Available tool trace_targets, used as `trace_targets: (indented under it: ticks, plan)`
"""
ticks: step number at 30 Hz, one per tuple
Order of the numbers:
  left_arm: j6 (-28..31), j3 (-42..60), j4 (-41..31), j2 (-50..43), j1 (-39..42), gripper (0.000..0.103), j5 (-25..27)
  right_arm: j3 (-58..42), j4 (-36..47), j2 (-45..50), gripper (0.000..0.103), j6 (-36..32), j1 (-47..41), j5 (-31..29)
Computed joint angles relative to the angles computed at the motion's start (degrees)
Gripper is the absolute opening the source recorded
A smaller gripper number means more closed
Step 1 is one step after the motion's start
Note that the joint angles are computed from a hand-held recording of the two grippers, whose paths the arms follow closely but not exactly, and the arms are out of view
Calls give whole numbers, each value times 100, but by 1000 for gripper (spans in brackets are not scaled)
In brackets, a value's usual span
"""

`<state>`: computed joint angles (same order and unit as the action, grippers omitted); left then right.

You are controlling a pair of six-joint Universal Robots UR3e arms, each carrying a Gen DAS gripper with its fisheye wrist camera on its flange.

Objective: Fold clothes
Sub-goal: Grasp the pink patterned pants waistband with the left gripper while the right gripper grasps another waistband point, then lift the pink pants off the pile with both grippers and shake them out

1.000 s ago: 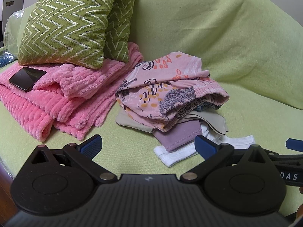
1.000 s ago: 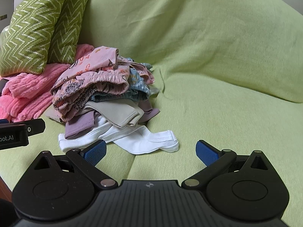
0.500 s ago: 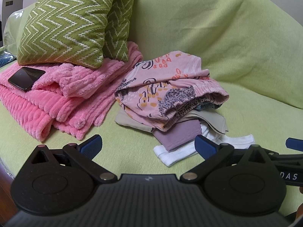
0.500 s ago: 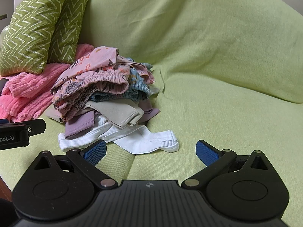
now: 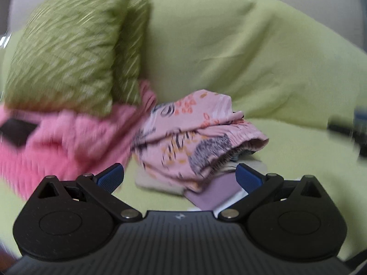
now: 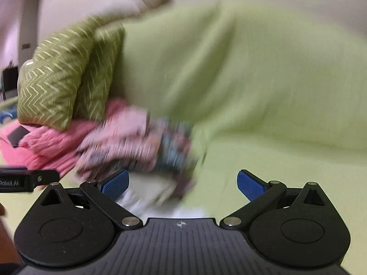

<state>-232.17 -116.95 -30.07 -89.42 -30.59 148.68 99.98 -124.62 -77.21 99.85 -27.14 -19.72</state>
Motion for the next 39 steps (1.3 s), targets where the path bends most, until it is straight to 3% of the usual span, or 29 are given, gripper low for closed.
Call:
trace_targets:
  ticks: [2,3,5,7,9,11,14,16,19,21,23,25,28,30,35,39]
  plan:
    - [1134,-227,810,-114,285,102,-110,239,-1352,241,103,396,29,529]
    - [1628,-307,1137,-192,413,102,-172,100,-1921,427,103,797,190,381]
    - [2476,-468,1731,-322,655,96,-377,-630,-1628,701,103,919,664,-345]
    - [3000,-643,2205,-344,940,91,-828,-1133,-1256,963,103,654,940,-560]
    - [3279,-768,2586,-464,1096,90,-1119,-1286,-1512,1190,103,310,1177,-679]
    - [3679,-867,3155,-789,1143,83,-1170,-1349,-1742,1383,103,-94,1382,-819]
    - [4443,-1005,3877,-1096,1190,72,-1245,-1816,-214,1535,90,-1480,1474,-795]
    - [5547,-1211,4495,-1232,1228,68,-1399,-2068,469,1619,80,-1916,1506,-833]
    - [7062,-1562,5206,-1406,1275,66,-1533,-2134,816,1676,79,-2193,1483,-833]
    - [7651,-1742,5622,-1537,1397,57,-1623,-2122,802,1726,81,-2164,1458,-814]
    - [7906,-1830,5831,-1547,1570,41,-1868,-2106,719,1792,81,-1989,1464,-800]
    - [8152,-1884,5979,-1547,1720,33,-2120,-2090,745,1793,81,-1844,1465,-817]
    - [8322,-1905,5848,-1344,1903,7,-2452,-2085,1112,1669,81,-1714,1463,-945]
    - [7826,-2041,5487,-771,2206,7,-2866,-2038,1623,1455,81,-1714,1432,-995]
    - [7061,-2008,4943,280,2508,6,-3006,-1834,2828,947,83,-1950,1399,-1009]
    - [6849,-1770,4558,874,2633,6,-3037,-1688,2908,852,76,-1188,1609,-1148]
